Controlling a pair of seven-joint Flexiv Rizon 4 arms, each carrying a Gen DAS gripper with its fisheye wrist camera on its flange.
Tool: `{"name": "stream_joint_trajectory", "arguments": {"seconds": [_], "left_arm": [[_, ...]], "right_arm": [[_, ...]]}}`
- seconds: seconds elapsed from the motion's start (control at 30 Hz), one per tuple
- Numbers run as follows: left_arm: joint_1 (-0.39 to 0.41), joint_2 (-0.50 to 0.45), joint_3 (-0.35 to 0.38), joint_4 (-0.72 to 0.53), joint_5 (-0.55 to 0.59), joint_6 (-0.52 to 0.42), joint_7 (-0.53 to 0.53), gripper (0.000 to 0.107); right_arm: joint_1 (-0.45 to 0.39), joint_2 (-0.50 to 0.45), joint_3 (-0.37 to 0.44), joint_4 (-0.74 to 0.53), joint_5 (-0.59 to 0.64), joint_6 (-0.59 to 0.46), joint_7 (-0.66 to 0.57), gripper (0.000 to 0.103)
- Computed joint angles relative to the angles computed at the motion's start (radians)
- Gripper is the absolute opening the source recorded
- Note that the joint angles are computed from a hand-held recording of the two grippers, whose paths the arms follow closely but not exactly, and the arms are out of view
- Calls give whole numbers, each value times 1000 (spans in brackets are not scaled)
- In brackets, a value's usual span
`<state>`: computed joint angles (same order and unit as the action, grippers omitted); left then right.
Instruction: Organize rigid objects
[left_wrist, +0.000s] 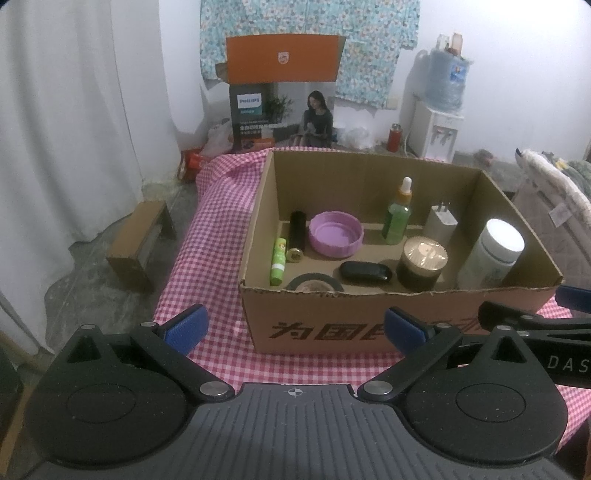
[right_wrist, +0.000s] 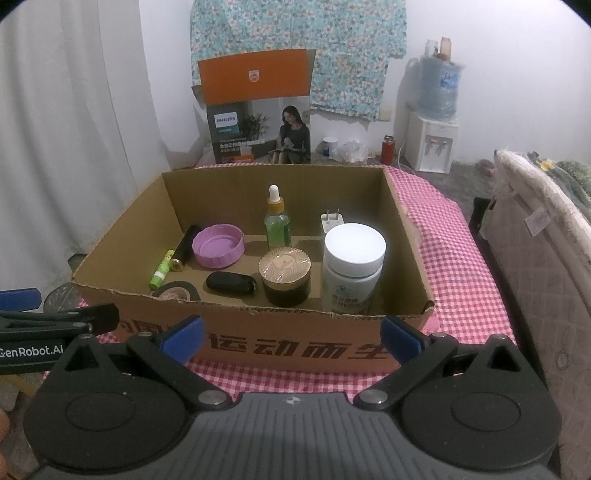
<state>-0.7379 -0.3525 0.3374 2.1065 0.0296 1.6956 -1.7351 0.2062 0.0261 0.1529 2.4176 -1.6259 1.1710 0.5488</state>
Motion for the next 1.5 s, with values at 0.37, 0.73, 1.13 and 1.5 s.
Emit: {"name": "stream_joint_trajectory", "arguments": {"seconds": [0.37,0.73,1.13,1.5], "left_arm": [[14,4,-9,-9,17,-10,-11,102],[31,9,-21,-13,39,-17,-25,102],[40,13,-25,-19,71,-26,-52,102],[36,15,-17,-27,98,-35,-78,102]], "right_arm": [[-1,5,1,1,7,-2,-9,103],[2,7,3,0,18,-5,-17,103],[2,7,3,1,18,-6,-17,103],[3,8,4,0,23,-6,-21,103]]}}
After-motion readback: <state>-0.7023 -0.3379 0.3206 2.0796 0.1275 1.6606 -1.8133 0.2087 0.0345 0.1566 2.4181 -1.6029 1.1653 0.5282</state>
